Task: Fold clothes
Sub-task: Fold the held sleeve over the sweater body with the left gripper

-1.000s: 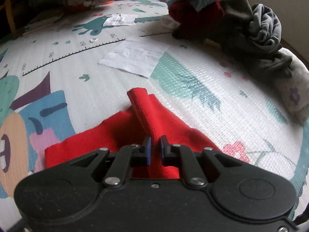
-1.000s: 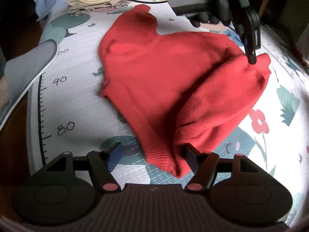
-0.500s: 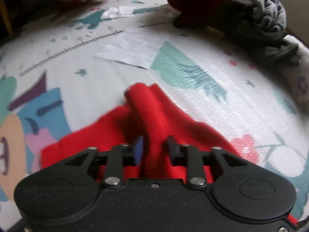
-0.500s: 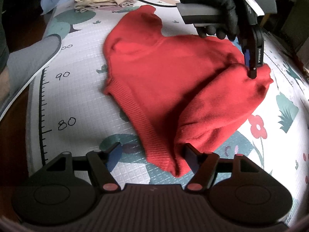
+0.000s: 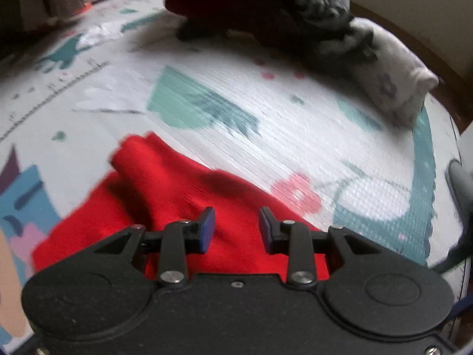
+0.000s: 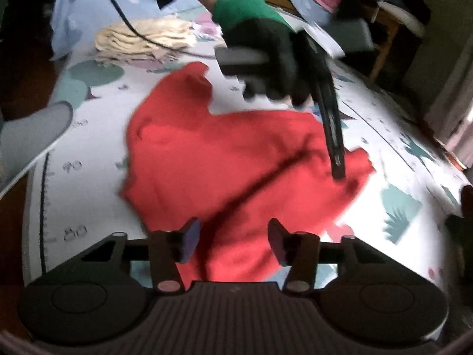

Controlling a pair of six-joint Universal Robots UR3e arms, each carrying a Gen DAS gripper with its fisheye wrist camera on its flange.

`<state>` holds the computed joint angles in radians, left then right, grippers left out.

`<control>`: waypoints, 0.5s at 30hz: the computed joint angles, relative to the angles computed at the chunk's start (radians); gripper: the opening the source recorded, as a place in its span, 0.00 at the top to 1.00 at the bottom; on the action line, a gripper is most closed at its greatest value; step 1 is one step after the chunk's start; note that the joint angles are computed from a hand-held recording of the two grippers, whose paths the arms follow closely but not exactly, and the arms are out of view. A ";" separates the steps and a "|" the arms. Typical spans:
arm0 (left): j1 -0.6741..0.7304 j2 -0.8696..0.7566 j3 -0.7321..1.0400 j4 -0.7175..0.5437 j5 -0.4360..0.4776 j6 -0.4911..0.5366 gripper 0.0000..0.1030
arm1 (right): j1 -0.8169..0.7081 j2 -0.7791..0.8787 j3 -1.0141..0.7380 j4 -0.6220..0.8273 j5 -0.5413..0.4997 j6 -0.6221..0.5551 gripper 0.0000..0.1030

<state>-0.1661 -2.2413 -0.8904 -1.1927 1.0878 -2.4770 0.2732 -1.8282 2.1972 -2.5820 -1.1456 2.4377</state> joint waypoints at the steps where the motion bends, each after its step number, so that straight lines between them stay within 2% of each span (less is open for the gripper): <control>1: -0.011 -0.006 -0.003 0.008 0.014 -0.002 0.70 | 0.008 0.038 -0.028 0.012 0.003 0.028 0.62; 4: -0.038 -0.034 0.022 0.012 0.059 -0.017 0.70 | -0.001 0.158 -0.131 0.148 -0.013 0.157 0.64; 5: -0.044 -0.038 0.018 0.021 0.076 -0.022 0.70 | -0.040 0.167 -0.118 0.170 0.022 0.187 0.64; 7: -0.048 -0.039 0.004 0.050 0.079 -0.030 0.70 | -0.077 0.130 -0.061 0.151 0.061 0.165 0.63; 15: -0.043 -0.036 0.042 0.011 0.051 -0.003 0.70 | -0.037 0.090 -0.051 0.154 0.024 0.235 0.57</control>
<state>-0.2095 -2.2773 -0.8486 -1.1812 1.1384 -2.4802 0.2360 -1.7379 2.1461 -2.4283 -1.1219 2.6730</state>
